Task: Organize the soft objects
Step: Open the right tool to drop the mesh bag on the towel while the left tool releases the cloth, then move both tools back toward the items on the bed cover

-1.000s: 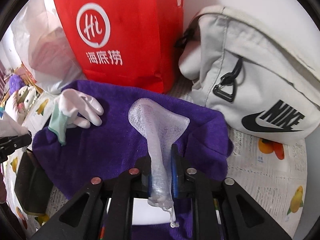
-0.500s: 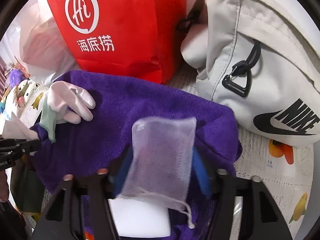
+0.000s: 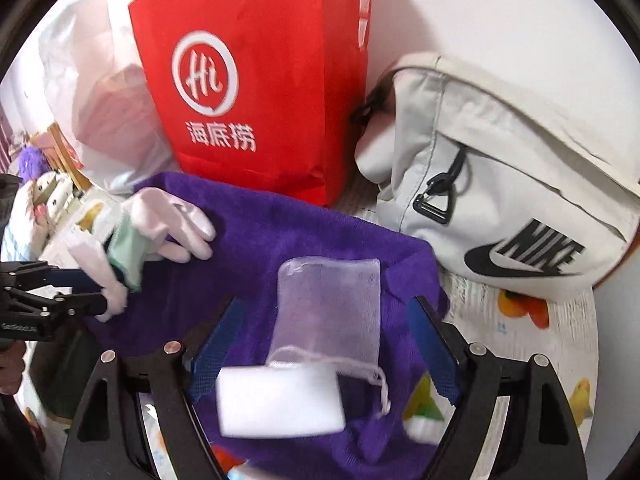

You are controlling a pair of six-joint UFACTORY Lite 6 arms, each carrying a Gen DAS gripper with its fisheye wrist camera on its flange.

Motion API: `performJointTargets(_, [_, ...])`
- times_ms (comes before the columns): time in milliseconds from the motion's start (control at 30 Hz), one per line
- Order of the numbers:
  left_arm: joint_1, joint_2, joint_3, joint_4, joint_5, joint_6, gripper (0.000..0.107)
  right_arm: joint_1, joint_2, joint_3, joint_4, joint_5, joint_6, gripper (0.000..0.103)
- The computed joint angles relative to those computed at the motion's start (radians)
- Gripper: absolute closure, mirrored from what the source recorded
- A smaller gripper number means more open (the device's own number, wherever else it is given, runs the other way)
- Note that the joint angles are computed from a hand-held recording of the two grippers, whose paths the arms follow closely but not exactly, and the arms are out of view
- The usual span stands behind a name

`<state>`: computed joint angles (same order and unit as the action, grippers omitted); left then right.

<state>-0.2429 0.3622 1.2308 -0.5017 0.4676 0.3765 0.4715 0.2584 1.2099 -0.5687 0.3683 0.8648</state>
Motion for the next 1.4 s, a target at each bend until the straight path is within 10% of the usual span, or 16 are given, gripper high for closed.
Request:
performJointTargets(500, [0.154, -0.443, -0.39, -0.164, 0.029, 0.208, 0.041, 0.419, -0.33, -0.28, -0.191, 0.163, 0.497, 0.019])
performJointTargets(1067, [0.484, -0.857, -0.822, -0.332, 0.216, 0.588, 0.04, 0.928, -0.144, -0.216, -0.311, 0.194, 1.068, 0.019])
performJointTargets(1400, [0.731, -0.916, -0.977, -0.387, 0.352, 0.851, 0.04, 0.932, 0.008, -0.109, -0.237, 0.173, 1.128, 0.019])
